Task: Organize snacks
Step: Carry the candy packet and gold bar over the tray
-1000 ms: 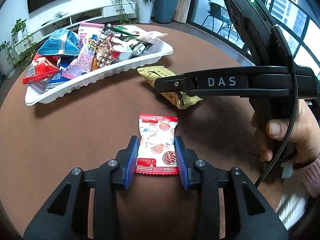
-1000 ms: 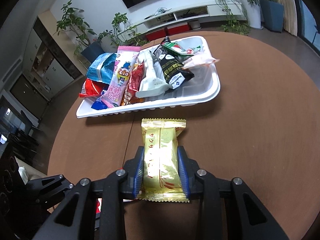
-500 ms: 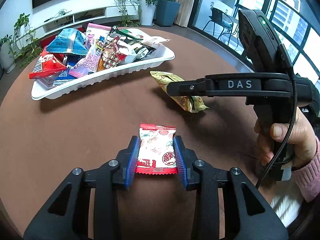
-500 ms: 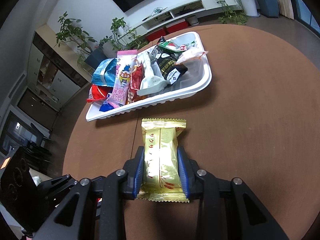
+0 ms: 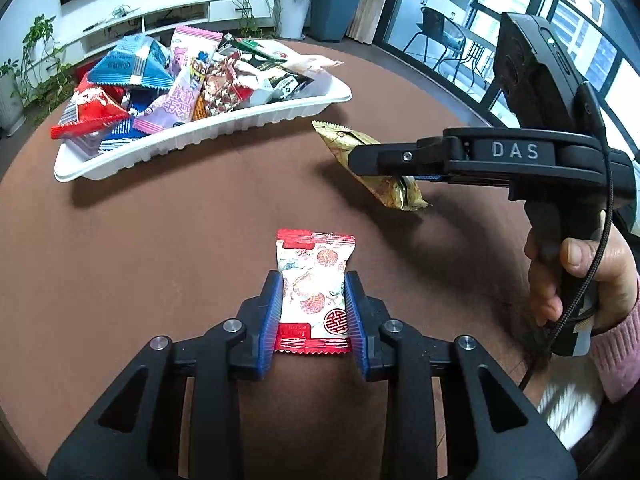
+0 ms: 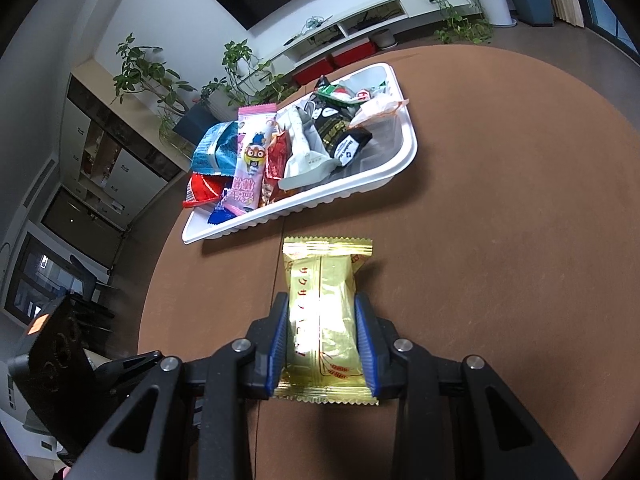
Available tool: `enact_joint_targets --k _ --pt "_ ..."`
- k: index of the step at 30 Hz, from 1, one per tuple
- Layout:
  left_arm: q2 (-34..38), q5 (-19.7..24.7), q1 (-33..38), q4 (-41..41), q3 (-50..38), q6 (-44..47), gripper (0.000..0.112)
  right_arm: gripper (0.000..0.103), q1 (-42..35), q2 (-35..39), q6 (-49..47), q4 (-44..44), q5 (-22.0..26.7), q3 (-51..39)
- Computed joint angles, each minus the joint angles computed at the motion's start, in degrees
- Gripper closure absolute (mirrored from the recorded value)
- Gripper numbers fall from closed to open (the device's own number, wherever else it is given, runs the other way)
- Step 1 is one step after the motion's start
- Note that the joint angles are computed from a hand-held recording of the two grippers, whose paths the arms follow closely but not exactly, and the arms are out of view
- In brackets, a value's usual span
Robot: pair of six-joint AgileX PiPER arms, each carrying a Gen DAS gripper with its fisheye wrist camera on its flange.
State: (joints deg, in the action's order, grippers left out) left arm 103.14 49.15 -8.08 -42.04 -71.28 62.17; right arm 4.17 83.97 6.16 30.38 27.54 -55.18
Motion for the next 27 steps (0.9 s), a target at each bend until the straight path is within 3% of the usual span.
enact_joint_targets --k 9,27 --pt "0.21 0.38 0.19 -0.78 -0.38 -0.43 0.085 0.069 0.55 -0.24 0.66 -0.35 -0.28 0.33" --pt "0.24 7.29 6.01 -6.62 -4.29 -1.54 0.085 0.069 -0.29 -1.76 -3.85 5.40 -0.58 1.54"
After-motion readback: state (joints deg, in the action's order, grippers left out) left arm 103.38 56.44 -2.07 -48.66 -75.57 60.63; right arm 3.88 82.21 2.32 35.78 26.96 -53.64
